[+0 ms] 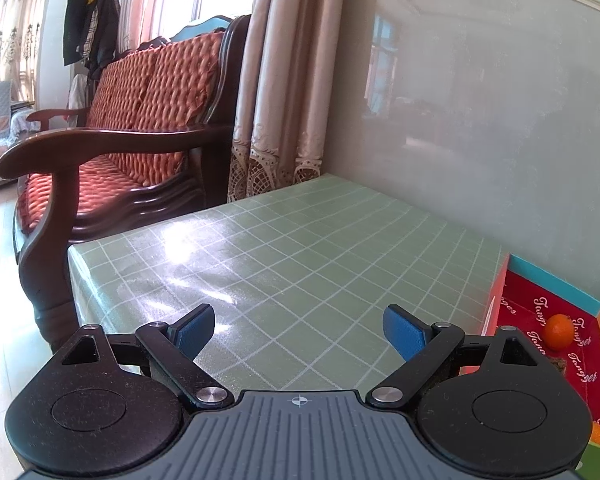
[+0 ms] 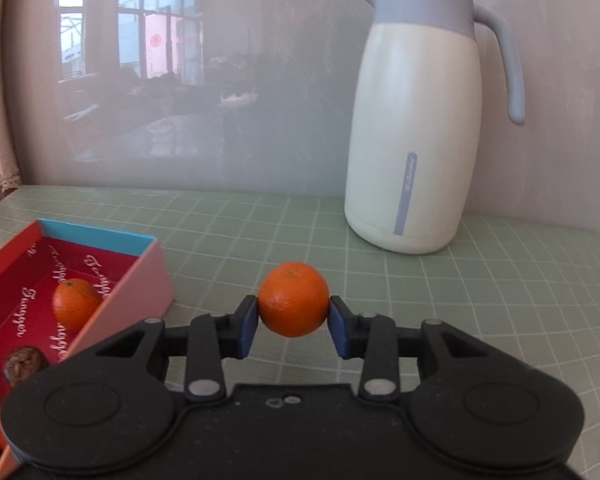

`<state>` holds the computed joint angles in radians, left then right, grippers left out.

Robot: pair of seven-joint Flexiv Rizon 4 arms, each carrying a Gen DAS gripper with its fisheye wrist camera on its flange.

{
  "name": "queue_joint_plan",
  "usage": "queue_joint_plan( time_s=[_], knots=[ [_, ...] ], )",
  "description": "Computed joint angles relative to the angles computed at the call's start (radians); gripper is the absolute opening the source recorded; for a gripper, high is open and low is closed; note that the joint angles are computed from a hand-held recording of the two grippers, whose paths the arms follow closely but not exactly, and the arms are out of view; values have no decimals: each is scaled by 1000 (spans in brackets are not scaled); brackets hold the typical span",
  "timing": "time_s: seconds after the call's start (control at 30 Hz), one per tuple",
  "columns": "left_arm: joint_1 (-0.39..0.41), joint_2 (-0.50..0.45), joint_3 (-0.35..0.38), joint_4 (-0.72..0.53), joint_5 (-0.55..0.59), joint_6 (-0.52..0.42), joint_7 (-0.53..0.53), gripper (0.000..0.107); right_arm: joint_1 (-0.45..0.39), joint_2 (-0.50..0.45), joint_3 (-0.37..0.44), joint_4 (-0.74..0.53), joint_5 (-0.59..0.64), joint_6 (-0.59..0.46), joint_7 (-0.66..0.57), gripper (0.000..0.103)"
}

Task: Organize fruits
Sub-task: 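Carry the mandarin with the right tool over the red box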

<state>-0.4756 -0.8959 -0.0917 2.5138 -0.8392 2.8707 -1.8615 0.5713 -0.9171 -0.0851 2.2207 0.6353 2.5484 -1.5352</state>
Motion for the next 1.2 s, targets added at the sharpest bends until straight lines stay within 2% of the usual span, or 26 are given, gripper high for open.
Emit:
queue_joint_plan(
  time_s=[0.37,0.6,0.93,1.2],
  knots=[
    [15,1,6,22,42,19,-41,91,30,23,61,74,-21,150,-34,36],
    [13,-1,9,29,46,25,-45,92,55,34,94,87,-52,203,-65,36],
    [25,9,17,44,70,-8,-39,94,99,46,124,71,-106,196,-120,37],
    [36,16,28,51,106,-40,-28,95,162,41,127,33,-107,124,-176,37]
  ],
)
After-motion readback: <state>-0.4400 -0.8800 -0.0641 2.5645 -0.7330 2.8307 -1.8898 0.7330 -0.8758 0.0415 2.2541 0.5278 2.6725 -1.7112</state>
